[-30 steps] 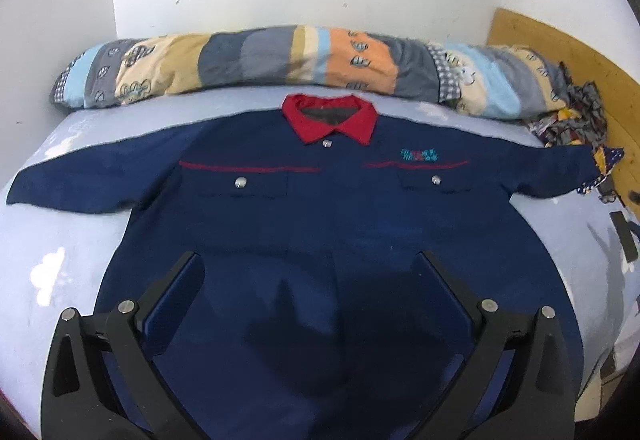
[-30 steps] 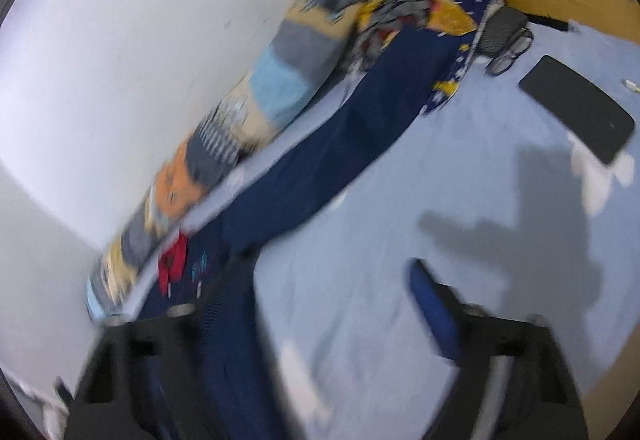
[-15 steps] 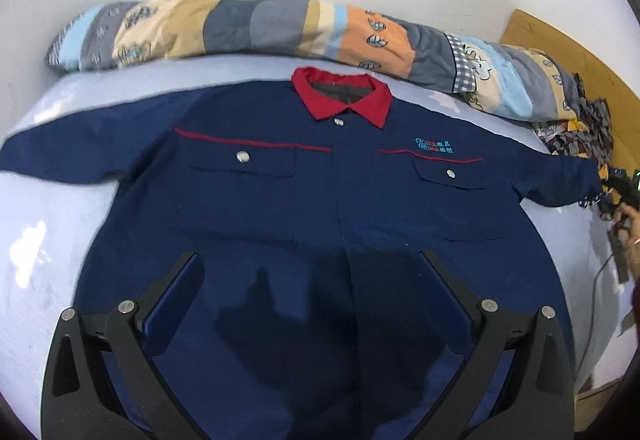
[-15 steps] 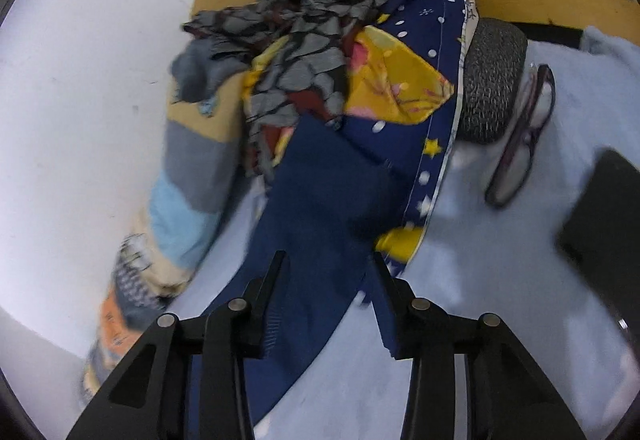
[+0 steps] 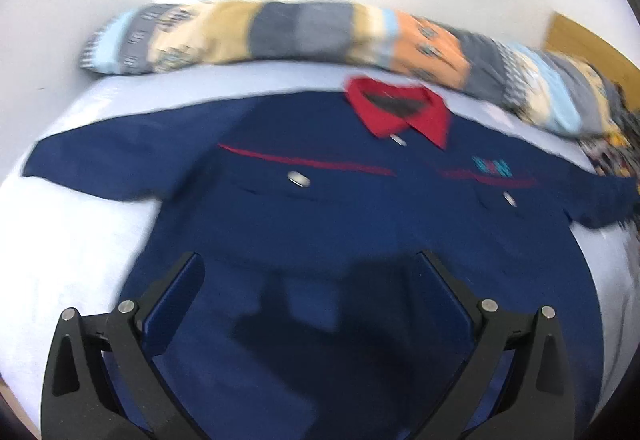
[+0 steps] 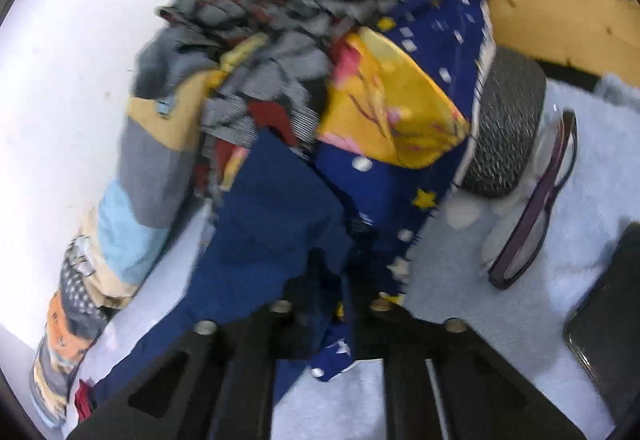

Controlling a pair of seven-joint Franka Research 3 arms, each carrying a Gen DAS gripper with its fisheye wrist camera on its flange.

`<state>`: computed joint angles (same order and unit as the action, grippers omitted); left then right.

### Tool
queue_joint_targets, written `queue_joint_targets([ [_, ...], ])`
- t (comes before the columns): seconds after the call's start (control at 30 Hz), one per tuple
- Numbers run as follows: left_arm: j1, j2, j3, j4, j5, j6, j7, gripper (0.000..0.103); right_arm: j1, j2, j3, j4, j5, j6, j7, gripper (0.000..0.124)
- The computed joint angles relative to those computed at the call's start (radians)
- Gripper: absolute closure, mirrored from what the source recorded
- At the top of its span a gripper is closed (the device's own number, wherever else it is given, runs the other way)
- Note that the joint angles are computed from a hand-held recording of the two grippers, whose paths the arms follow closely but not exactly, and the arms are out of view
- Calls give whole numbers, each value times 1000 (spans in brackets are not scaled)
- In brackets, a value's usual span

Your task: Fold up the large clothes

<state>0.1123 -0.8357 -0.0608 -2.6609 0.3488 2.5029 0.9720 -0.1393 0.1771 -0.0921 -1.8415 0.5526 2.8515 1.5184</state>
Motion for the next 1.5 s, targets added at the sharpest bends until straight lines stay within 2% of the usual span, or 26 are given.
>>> queue_joint_targets([
  [0.03,28,-8,-6,-4,8,-1,-26,0,0,-20,7,-16,13,19,-18,118],
  [0.13,48,-21,21,-16,-8,-14,-53,0,6,-70,13,-37,28,23,-54,119],
  [0.23,57,-50,40,-28,-20,-24,-53,0,23,-115,15,-35,46,-5,-82,119],
  [0.3,75,-72,32,-34,-4,-20,-56,0,43,-145,16,-24,36,-23,-79,119],
  [0.4,96,-99,19,-38,33,-16,-48,0,83,-175,25,14,-34,-55,-26,119],
  [0.57,84,-141,61,-45,23,-16,-6,0,159,-225,63,78,-154,-106,53,119],
  [0.8,109,-211,93,-57,23,-28,71,0,284,-215,139,216,-332,-182,176,119],
  [1.03,145,-285,166,-76,-28,-33,130,0,467,-113,223,391,-491,-237,280,119],
  [1.2,186,-308,203,-81,-57,-51,165,0,630,27,260,534,-549,-277,322,119],
  [1.33,212,-310,219,-81,-84,-70,181,0,758,161,254,621,-586,-296,363,119],
  [1.5,219,-314,230,-82,-112,-81,203,0,896,305,207,631,-649,-327,441,119],
])
